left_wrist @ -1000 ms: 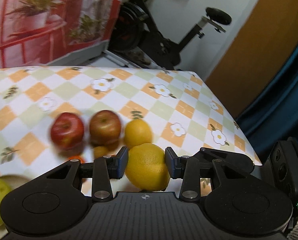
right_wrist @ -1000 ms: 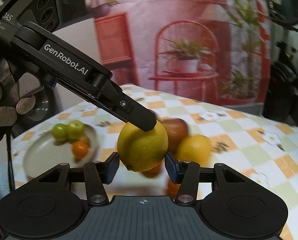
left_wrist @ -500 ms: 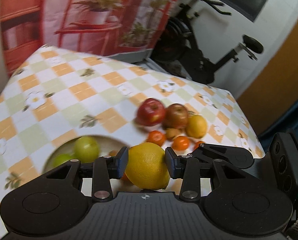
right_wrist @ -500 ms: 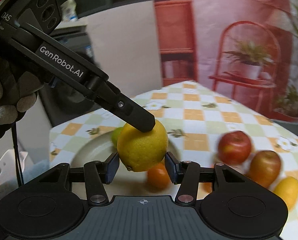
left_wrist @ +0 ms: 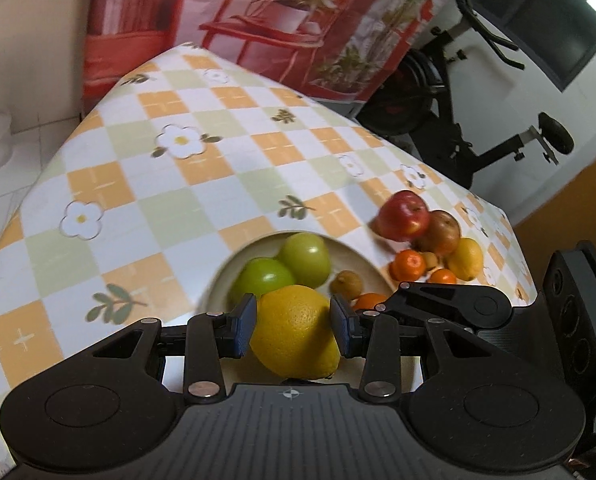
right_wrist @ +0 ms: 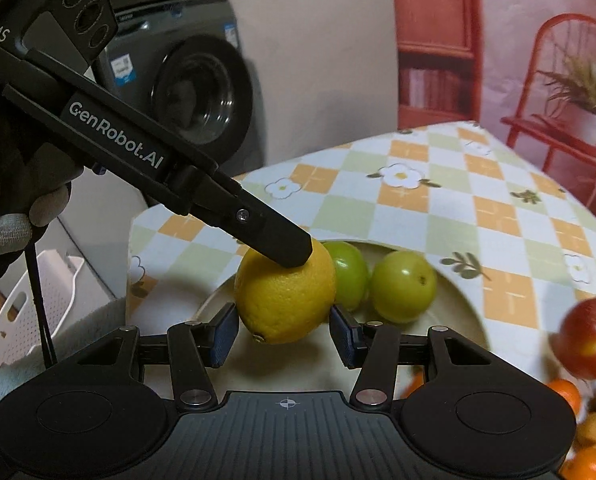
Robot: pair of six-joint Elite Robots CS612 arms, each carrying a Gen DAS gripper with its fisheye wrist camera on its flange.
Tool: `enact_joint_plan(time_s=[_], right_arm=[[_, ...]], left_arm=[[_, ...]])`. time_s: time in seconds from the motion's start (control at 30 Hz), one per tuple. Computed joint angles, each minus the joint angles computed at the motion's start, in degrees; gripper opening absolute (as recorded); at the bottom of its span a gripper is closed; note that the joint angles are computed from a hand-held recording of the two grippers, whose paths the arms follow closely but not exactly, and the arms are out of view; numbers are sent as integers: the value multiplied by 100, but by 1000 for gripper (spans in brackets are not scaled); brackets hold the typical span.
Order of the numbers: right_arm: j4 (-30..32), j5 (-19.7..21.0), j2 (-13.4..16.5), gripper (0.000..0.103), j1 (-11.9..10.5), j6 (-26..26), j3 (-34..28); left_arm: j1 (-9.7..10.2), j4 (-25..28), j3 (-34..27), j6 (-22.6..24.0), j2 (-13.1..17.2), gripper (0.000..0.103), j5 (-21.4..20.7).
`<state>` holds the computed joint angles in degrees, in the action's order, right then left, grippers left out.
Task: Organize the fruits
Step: 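Carry the lemon with both grippers into the plate and release it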
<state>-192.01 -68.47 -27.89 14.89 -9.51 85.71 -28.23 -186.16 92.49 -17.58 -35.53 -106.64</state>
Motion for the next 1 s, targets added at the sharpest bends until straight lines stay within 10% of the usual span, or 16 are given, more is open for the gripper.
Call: enact_joint_plan(time_s=[1.0], right_arm=[[354,-94,175,46,109,-55,-309]], left_arm=[[78,19,-59,116,147,41,139]])
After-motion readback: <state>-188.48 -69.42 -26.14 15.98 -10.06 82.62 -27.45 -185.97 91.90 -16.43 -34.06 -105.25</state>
